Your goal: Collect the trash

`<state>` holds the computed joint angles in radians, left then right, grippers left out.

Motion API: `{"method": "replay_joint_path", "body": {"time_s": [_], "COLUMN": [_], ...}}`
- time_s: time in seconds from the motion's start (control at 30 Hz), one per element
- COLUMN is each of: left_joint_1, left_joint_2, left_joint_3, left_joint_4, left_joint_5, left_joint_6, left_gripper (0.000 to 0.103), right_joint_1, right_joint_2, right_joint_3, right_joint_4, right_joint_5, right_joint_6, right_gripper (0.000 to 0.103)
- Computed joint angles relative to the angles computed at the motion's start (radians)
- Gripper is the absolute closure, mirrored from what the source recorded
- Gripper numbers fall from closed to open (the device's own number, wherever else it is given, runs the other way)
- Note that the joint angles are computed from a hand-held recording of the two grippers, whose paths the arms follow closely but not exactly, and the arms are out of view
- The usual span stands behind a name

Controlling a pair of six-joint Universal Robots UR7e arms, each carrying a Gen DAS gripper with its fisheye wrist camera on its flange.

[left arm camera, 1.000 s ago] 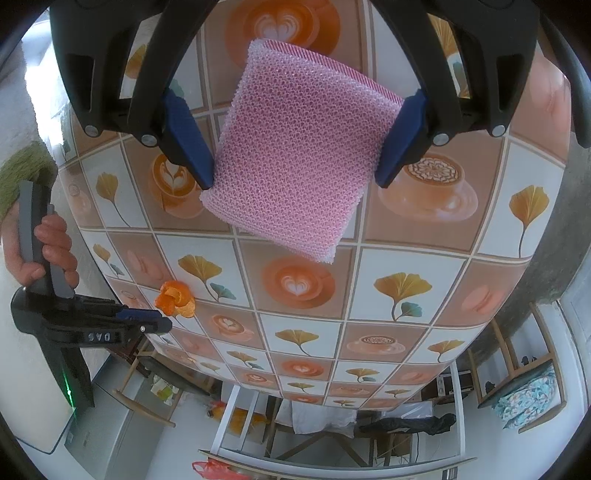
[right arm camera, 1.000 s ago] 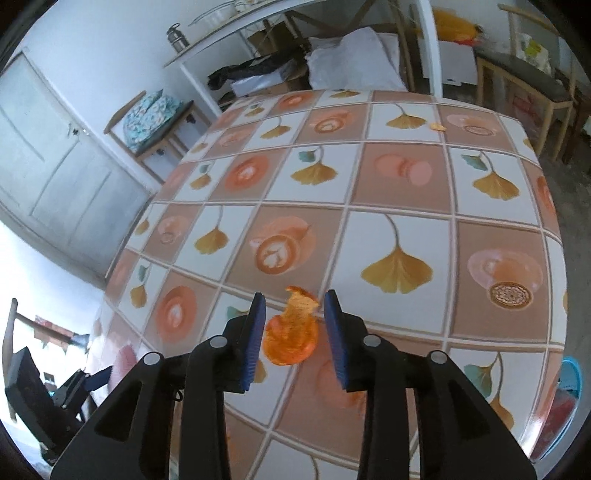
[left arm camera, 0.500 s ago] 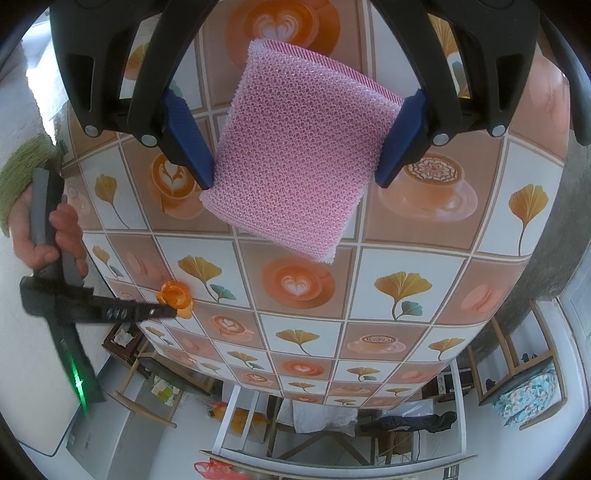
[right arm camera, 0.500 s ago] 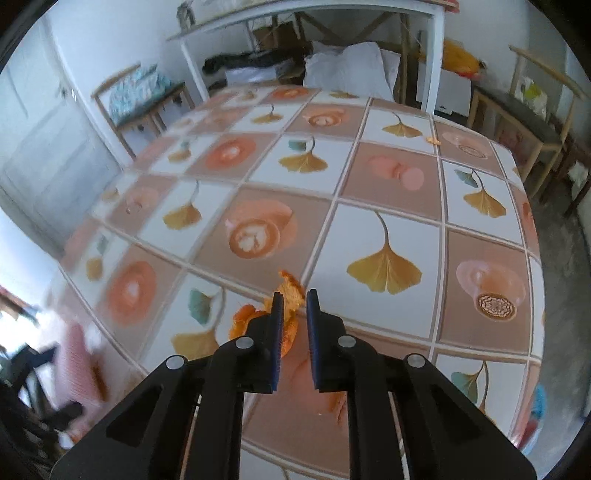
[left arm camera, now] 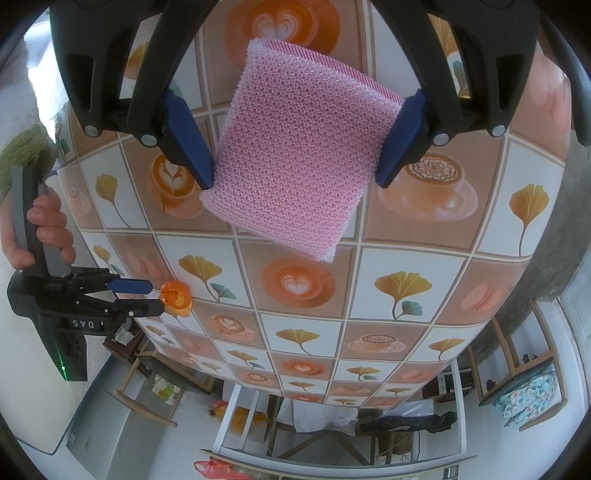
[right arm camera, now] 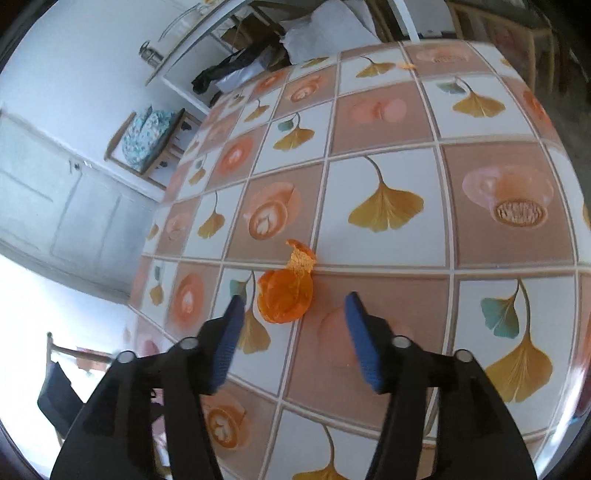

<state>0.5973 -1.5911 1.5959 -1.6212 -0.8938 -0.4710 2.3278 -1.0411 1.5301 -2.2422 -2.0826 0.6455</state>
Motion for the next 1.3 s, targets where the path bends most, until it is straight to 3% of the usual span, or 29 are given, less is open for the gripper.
{"method": "replay_joint_path", "body": {"time_s": [0.07, 0.23, 0.4, 0.47, 0.6, 0.7, 1.07, 1.3], "left_joint_1": [-0.001, 0.000, 0.001, 0.000, 0.000, 0.001, -0.005, -0.039], "left_joint_2": [-0.001, -0.002, 0.000, -0.001, -0.001, -0.002, -0.011, -0.019], "left_joint_3": [0.001, 0.001, 0.001, 0.002, 0.000, 0.002, 0.005, -0.006], "left_joint_4": [0.000, -0.002, -0.002, -0.002, -0.001, -0.006, -0.006, 0.025], "left_joint_5": [0.001, 0.000, 0.002, 0.000, -0.001, 0.001, 0.012, 0.029], "left_joint_6": [-0.001, -0.003, 0.003, -0.001, -0.004, -0.003, -0.025, -0.052], "left_gripper": [0.019, 0.019, 0.019, 0.019, 0.019, 0.019, 0.022, 0.023], "right_joint_1": [0.019, 0.066, 0.068, 0.073, 0.075, 0.082, 0.130, 0.174], "right_joint_2": [0.040, 0.150, 0.176, 0.173, 0.163, 0.159, 0.152, 0.077], "right_joint_3": [-0.046, -0.150, -0.151, -0.142, -0.126, -0.116, -0.108, -0.062], "right_joint_4": [0.046, 0.177, 0.185, 0.178, 0.163, 0.138, 0.103, 0.081], "right_joint_5": [-0.051, -0.243, -0.305, -0.327, -0.343, -0.360, -0.414, -0.410], "right_joint_6": [-0.038, -0.112, -0.112, -0.116, -0.121, -0.134, -0.204, -0.167], "right_gripper": [0.036, 0.035, 0.036, 0.045, 0.067, 0.078, 0.084, 0.085]}}
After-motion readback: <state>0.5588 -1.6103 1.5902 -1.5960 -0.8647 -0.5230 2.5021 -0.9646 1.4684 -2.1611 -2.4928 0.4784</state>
